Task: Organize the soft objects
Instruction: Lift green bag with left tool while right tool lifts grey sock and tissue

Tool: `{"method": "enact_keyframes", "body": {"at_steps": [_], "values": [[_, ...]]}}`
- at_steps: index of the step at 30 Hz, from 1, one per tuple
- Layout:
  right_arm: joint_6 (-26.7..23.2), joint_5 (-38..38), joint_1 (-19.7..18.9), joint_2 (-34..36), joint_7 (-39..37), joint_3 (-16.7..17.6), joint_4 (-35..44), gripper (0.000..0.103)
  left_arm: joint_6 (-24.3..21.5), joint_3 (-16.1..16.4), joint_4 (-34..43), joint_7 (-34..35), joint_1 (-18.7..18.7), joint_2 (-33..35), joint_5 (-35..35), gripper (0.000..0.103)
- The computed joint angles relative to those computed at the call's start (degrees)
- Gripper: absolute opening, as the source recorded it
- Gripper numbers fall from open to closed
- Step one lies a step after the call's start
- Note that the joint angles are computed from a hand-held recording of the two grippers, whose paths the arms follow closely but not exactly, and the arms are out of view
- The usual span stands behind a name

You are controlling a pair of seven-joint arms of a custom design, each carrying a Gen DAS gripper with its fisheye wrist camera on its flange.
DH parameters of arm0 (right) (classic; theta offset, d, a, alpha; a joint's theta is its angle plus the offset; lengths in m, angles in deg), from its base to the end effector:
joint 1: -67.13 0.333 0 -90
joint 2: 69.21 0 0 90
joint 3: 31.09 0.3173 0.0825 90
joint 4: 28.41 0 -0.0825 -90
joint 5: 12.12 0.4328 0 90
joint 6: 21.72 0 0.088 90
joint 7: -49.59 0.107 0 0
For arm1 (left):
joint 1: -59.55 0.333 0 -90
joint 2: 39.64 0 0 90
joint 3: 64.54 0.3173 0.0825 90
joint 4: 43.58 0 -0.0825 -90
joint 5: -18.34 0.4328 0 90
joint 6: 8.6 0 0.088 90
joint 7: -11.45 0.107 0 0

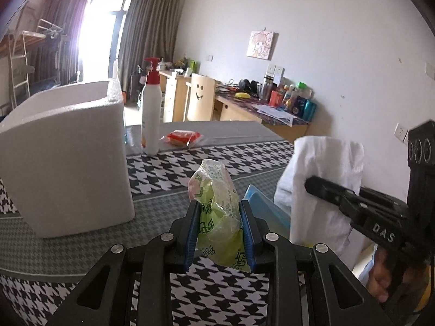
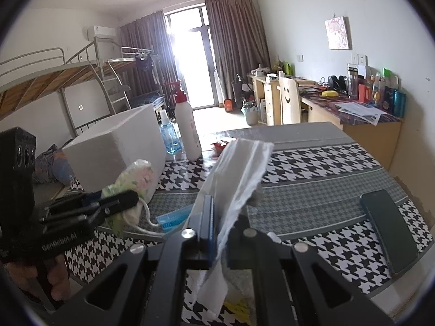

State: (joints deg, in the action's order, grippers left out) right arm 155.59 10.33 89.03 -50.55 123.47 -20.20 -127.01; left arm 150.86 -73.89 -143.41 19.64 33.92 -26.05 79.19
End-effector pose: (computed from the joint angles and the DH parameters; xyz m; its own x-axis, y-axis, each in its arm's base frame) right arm 0.6441 0.3566 0.5014 0.4931 -0.8543 -0.1643 -0.5010 -0.1244 -0.8565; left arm 0.5674 -0.4333 0.4972 -0.1283 -0.9720 0.1969 -0.5655 -0.0914 -0.8197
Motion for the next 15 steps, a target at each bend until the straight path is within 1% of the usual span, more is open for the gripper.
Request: {"method": "enact_keyframes", "body": {"at_steps": [1, 3, 6, 9, 10, 12, 14, 15], "values": [[-0.41, 0.10, -0.18, 0.47, -0.28, 0.31, 0.68, 0.009, -0.02, 0.01, -0.35, -0.05, -0.03, -0.20, 0.09, 0.031], [-1.32, -0.53, 0.58, 1.37, 0.28, -0.38, 1.98, 0.009, -0.35, -0.01, -0.48, -0.17, -0.04, -0.25, 0.17, 0.031], [-2.26, -0.01, -0.03, 2.74, -1.19, 1.07, 3.92, 0.009, -0.65, -0.04, -0.76, -0.49, -0.09, -0.41, 0.46, 0.031], [-1.97, 0.49, 0.00, 3.18, -2.36, 1.68, 4.75, 0.009, -0.80, -0.29, -0.55, 0.38, 0.19, 0.00, -0.44, 0.031], [-1.72, 0.14, 0.66, 3.38, -1.94, 1.02, 5.14, 0.009, -0.92, -0.29, -0.54, 0.31, 0.11, 0.00, -0.55, 0.031], [-1.61, -1.90, 3.14, 3.97, 0.31, -1.74, 6.17, 0.009, -0.74, -0.30, -0.64, 0.51, 0.16, 0.14, -0.99, 0.031], [-2.37, -2.72, 3.27, 4.95, 0.61, -1.83, 7.43, 0.009, -0.53, -0.38, -0.28, 1.24, 0.23, 0.55, -1.76, 0.031], [-3.15, -3.69, 4.09, 5.71, 1.44, -2.73, 8.34, 0.009, -0.24, -0.40, -0.19, 1.78, 0.28, 0.72, -2.21, 0.031]]}}
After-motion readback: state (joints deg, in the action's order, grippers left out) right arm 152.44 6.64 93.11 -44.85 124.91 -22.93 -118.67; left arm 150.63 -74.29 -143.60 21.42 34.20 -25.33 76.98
